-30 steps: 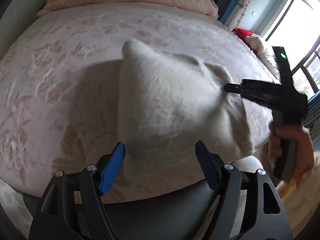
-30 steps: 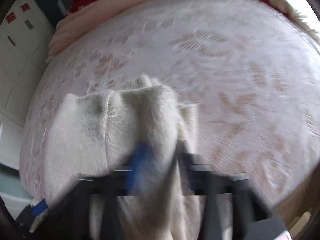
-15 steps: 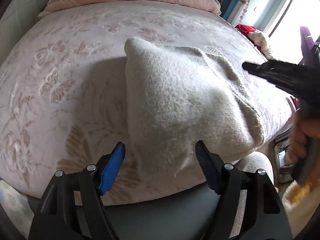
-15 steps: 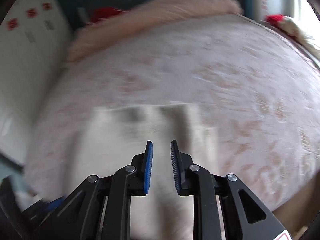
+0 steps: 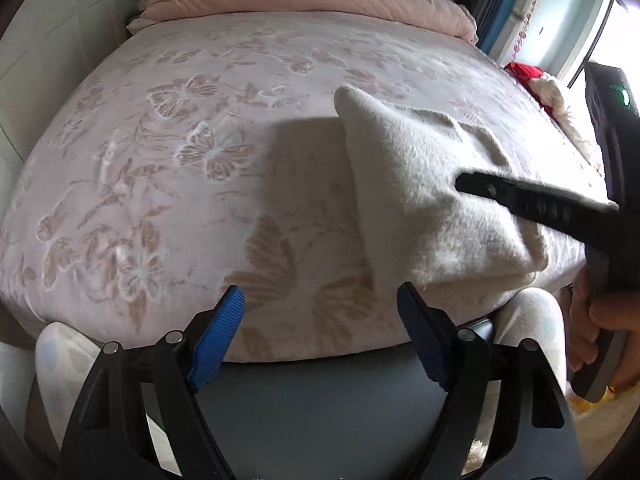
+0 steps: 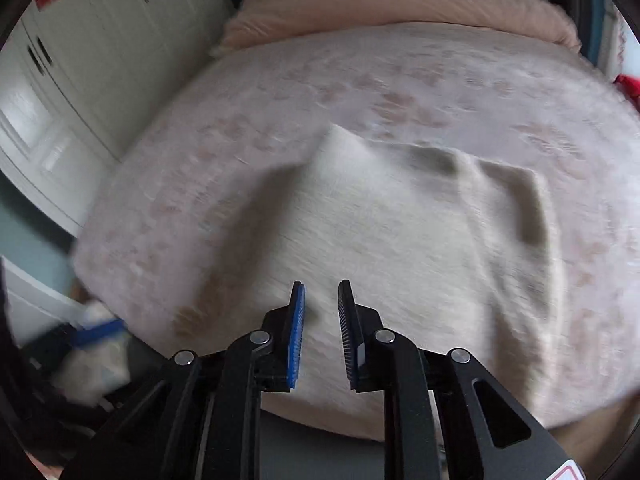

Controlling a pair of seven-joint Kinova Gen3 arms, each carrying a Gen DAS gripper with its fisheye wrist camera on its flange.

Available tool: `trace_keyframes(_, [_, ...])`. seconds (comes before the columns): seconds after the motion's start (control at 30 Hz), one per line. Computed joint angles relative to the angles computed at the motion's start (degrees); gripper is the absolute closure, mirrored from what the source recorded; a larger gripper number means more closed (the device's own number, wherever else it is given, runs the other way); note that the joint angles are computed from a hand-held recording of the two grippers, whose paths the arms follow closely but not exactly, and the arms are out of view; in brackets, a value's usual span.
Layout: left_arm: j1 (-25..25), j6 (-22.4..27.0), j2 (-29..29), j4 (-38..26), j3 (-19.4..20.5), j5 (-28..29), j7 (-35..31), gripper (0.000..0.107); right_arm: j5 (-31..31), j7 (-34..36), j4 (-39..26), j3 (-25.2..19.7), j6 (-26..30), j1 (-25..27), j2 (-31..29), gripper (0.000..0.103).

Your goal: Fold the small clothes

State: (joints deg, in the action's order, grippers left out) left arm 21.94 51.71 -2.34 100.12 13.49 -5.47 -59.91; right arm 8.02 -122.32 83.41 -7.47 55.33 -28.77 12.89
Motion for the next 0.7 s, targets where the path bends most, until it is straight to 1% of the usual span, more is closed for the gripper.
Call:
trace_keyframes(0.03, [0.1,-0.5,0.1,0.0,0.0,0.2,-0.2,0.031,1.3,-0.6,0.9,-0.2,1.4,0.1,1.2,0.091])
trace_keyframes(0.07, [0.3,-1.0,0.4,-0.2,0.3,0.1,-0.3,0.031,1.7,-0.8,1.8,-1.4,1.9,1.3,2.2,0.092])
trace_keyframes(0.1, [0.6,-1.2,0.8,-0.5,0.5,-0.1,-0.5,0.031,1.2,-1.5,3.5,-3.3,1.4,3.5,2.3,0.092])
trace_keyframes(0.17, [1.5,-1.7,1.6,-1.4,1.1,-1.0,-0.3,0.031,-2.6,-3.4,6.2,-6.8,-2.3,8.8,-0.7,0.092])
trace_keyframes(0.2, [2.0,-2.0,2.1,-2.0,1.3,-1.7,-0.1,0.028,-4.0,-4.0,7.6,-8.2,-4.6,11.2,-2.3,0.09])
trace_keyframes(0.23, [2.6,-1.8,2.7,-2.9,1.6,-2.7,0.6,0.026,-4.6,-5.4,8.6,-9.6,-6.1,13.2,-4.0,0.083])
trace_keyframes(0.27, [2.9,-1.8,3.3,-3.5,1.5,-2.8,0.6,0.022,-4.2,-6.8,9.2,-10.0,-6.7,14.2,-5.7,0.079])
trace_keyframes(0.3, [3.1,-2.1,3.7,-4.1,1.2,-2.1,-0.1,0.02,-2.9,-7.7,10.2,-9.3,-6.4,14.7,-7.8,0.06])
trace_keyframes(0.33, [3.2,-2.8,4.6,-4.8,1.0,-1.2,-1.4,0.015,-1.1,-8.7,11.0,-8.0,-6.5,14.1,-8.9,0.038])
trace_keyframes(0.37, [3.4,-3.3,5.5,-5.5,0.8,-0.8,-2.1,0.012,-0.2,-9.7,12.2,-7.1,-6.3,14.2,-10.2,0.032])
trace_keyframes(0.4, [3.4,-3.9,6.3,-5.9,0.5,0.1,-3.0,0.011,-0.3,-10.1,14.2,-6.3,-6.7,15.4,-11.2,0.029])
trace_keyframes(0.43, [3.3,-4.0,7.6,-6.8,0.2,1.2,-4.1,0.011,-1.3,-9.9,15.4,-5.4,-6.7,16.4,-11.4,0.029])
trace_keyframes(0.5, [2.4,-3.6,11.0,-9.1,-0.5,4.9,-6.4,0.011,-5.5,-7.1,17.2,-4.6,-7.2,20.1,-10.0,0.029])
trace_keyframes(0.53, [1.8,-3.7,13.0,-10.1,-1.0,7.1,-7.0,0.011,-7.9,-5.2,18.6,-5.0,-8.7,22.2,-9.7,0.029])
trace_keyframes(0.6, [1.1,-3.6,15.9,-11.9,-1.4,9.7,-7.5,0.011,-12.5,-3.2,20.4,-6.4,-11.5,25.7,-8.4,0.028])
trace_keyframes(0.63, [1.6,-3.1,16.8,-12.6,-2.0,9.8,-7.2,0.011,-14.8,-1.9,20.5,-7.2,-12.1,27.1,-7.7,0.023])
trace_keyframes(0.67, [1.7,-2.6,18.4,-13.7,-2.2,10.1,-7.3,0.011,-17.2,-0.6,21.6,-7.5,-13.5,28.5,-7.4,0.021])
trace_keyframes(0.7, [1.4,-2.6,19.5,-14.4,-2.2,11.0,-8.0,0.011,-19.5,0.5,23.0,-7.2,-15.7,29.0,-7.2,0.017])
